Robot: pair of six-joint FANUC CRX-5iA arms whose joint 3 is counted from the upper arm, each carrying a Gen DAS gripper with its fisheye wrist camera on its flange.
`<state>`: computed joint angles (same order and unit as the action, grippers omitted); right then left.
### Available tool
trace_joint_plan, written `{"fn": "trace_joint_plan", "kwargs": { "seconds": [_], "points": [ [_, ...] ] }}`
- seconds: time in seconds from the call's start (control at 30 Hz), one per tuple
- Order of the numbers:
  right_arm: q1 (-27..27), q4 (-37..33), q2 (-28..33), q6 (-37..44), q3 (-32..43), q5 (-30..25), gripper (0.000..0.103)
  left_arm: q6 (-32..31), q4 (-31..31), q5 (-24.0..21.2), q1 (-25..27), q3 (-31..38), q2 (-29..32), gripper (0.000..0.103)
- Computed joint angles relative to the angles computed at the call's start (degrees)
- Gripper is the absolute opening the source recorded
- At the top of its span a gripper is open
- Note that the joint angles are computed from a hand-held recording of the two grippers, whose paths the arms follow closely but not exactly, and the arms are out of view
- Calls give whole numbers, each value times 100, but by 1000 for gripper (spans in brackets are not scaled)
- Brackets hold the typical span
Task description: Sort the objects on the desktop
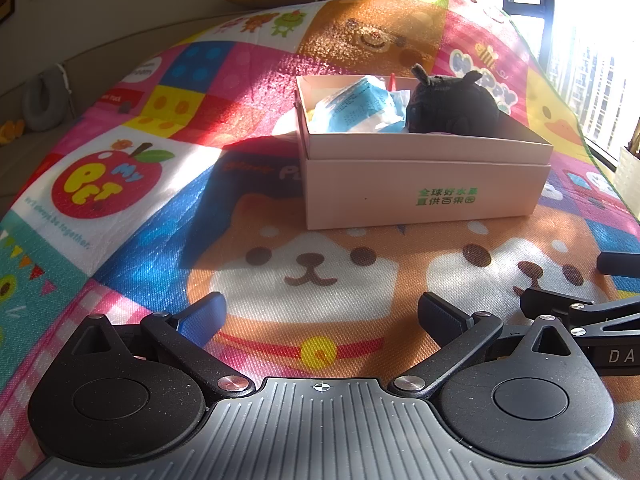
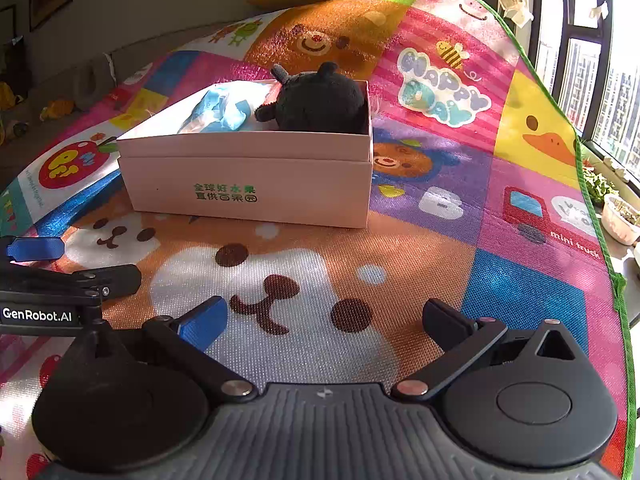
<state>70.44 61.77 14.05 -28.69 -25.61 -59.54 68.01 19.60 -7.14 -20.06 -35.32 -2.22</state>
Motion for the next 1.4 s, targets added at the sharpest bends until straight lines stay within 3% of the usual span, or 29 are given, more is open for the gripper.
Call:
{"fn": "trace_joint_plan", "kwargs": {
  "seconds": [0.9,1.23,1.4],
  "points": [
    [-1,-3,3,6,8,-2,103,-7,16,3,-3,2,5,103],
    [0,-6,2,10,7,-3,103,233,-255,-48,3,74,14,103],
    [3,-7,3,15,8,-10,103,61,-57,-3,-5,-3,-16,103]
  ]
}}
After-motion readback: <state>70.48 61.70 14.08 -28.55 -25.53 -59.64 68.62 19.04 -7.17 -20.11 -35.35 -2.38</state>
